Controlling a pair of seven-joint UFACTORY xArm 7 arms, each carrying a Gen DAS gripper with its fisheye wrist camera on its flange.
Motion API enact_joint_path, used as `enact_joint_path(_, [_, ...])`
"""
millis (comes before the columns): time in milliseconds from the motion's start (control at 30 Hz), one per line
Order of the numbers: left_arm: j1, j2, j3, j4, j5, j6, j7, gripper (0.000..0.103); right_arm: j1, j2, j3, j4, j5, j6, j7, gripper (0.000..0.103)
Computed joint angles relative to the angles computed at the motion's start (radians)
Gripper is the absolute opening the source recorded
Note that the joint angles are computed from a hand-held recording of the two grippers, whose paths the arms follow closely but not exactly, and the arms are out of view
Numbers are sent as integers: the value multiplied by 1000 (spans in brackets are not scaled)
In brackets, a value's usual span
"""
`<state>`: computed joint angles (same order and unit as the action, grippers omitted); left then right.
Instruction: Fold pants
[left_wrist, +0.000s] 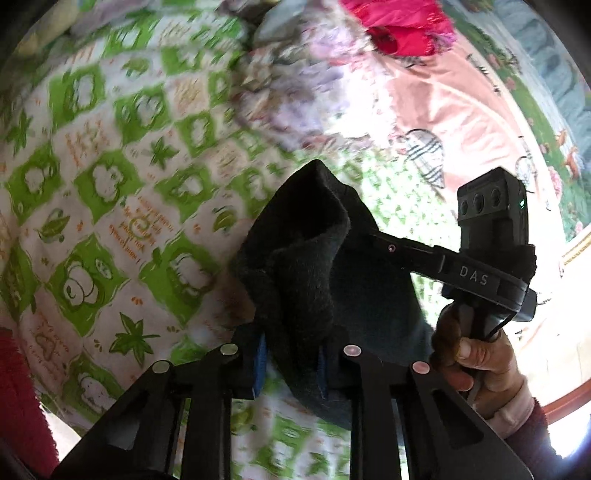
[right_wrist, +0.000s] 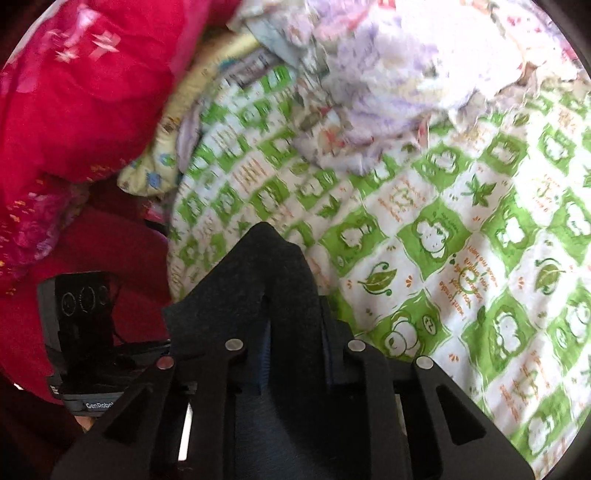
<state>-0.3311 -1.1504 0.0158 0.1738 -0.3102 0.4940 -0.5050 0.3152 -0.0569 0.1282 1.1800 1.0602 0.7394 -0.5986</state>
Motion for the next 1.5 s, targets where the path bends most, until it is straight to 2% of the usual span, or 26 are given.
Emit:
enact_joint_path(233, [-43,-15,-39,83,10,8,4,20,18,-175,-42,-132,132,-62,-61,22])
enact_joint_path(700, [-225,171,-167,300,35,-102,38,20,99,-689,-184,-520,249,-285,-81,22])
enact_joint_path(900, [-272,274,-239,372,62,-141,25,20,88,-907,-216,-681,190,-358,15,22])
enact_joint_path(1100, [-260,386,-345,453,135,-145,-28,20,80,-1085,-244,-826,117,-415,115,22])
enact_joint_path(1300, [-261,474,-396,509,191,-150,-83,20,47,-1234,-286,-936,10,-420,203,22])
enact_joint_path(1500, [-251,568,-452,569,261,-150,-137,20,-31,-1379,-333,-1039,-97,-380,304,22])
